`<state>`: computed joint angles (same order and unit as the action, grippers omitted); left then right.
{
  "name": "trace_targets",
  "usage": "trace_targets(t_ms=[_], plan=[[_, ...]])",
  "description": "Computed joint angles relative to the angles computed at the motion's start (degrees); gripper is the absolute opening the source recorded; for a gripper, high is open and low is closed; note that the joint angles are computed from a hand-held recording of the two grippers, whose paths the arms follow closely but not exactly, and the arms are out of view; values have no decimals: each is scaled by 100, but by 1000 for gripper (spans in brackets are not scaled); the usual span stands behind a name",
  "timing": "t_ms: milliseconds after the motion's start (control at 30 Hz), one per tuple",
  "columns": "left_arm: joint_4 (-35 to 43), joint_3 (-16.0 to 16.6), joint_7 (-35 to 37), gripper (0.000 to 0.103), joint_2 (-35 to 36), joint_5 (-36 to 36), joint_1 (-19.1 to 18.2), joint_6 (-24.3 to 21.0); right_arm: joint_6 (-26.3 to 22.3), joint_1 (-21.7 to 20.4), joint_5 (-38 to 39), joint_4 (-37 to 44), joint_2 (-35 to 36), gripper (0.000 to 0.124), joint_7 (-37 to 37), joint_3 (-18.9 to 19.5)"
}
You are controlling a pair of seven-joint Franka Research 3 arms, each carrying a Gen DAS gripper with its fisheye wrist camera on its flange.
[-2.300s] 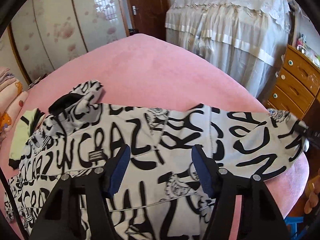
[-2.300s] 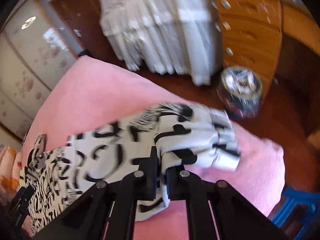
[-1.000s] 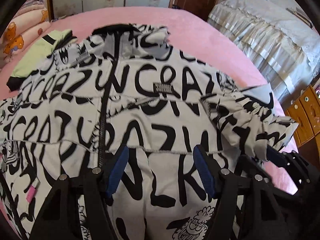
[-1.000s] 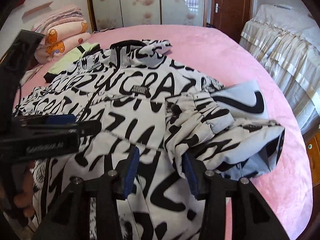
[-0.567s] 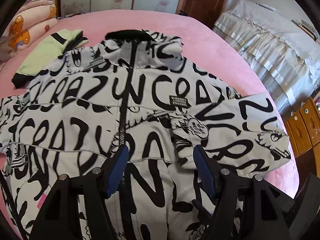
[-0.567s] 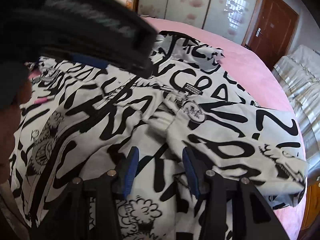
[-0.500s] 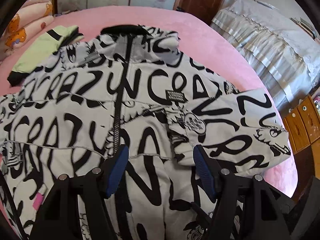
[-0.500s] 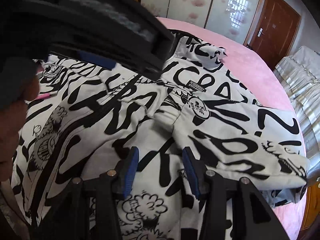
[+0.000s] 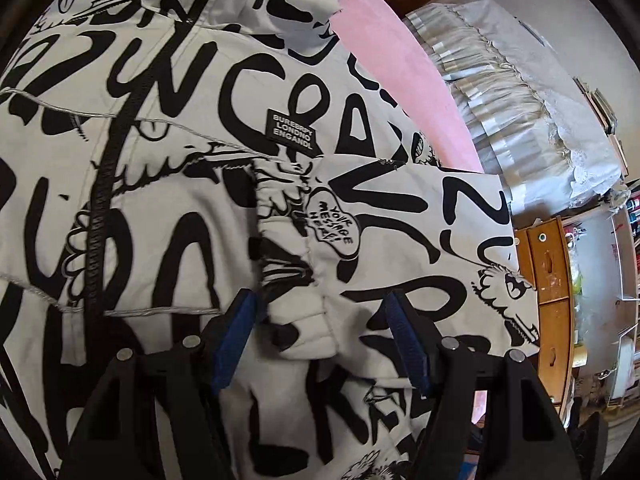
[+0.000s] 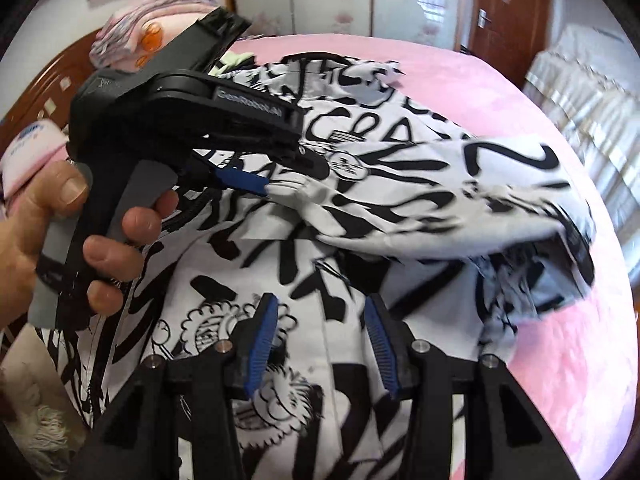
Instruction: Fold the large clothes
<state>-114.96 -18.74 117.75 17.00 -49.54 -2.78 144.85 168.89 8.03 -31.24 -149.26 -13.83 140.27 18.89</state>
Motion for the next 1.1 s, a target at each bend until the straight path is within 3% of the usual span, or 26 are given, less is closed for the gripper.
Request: trace_targets(t_ms=[133, 167, 200, 233, 300, 467, 600, 700, 833, 900, 967, 1100], plan=[[236, -8, -85, 65, 193, 384, -161, 84, -16, -11, 197, -124, -76, 46, 88, -56], [319, 25, -264, 58, 284, 618, -232, 112, -30, -26, 241, -166, -113, 46, 102, -72], [412, 117, -606, 35, 371, 1012, -347, 143, -42, -54, 256, -177, -128, 46, 140, -48], [517, 202, -950, 24, 452, 1425, -438, 97, -41, -85, 272, -208, -158, 46, 186, -34], [652, 145, -1247, 15, 507, 1667, -382, -36, -67, -217, 229, -246, -224, 46, 301, 15], [482, -97, -1197, 12, -58, 1739, -259, 654, -151, -651, 94, -473, -534, 46, 807, 176], [602, -177, -762, 12, -444, 1336, -150, 870, -206, -964, 277, -691, -783, 46, 1240, 143], [727, -39, -582, 12, -641, 1275, -181, 857, -12, -1073, 609, -871, -878, 46, 1347, -32], [905, 226, -618, 9, -800, 1458, -230, 776, 54, -1330, 769, -735, -672, 46, 1139, 49], [863, 347, -634, 8, -920, 1608, -221, 913, -136, -1437, 548, -440, -407, 45, 951, 161], [827, 463, -716, 8, -985, 1802, -207, 1103, -608, -1531, 82, -107, -193, 27, 1060, 336], [665, 693, -939, 8, -1037, 2099, -60, 1109, -869, -1383, -485, 122, 4, 23, 1229, 279]])
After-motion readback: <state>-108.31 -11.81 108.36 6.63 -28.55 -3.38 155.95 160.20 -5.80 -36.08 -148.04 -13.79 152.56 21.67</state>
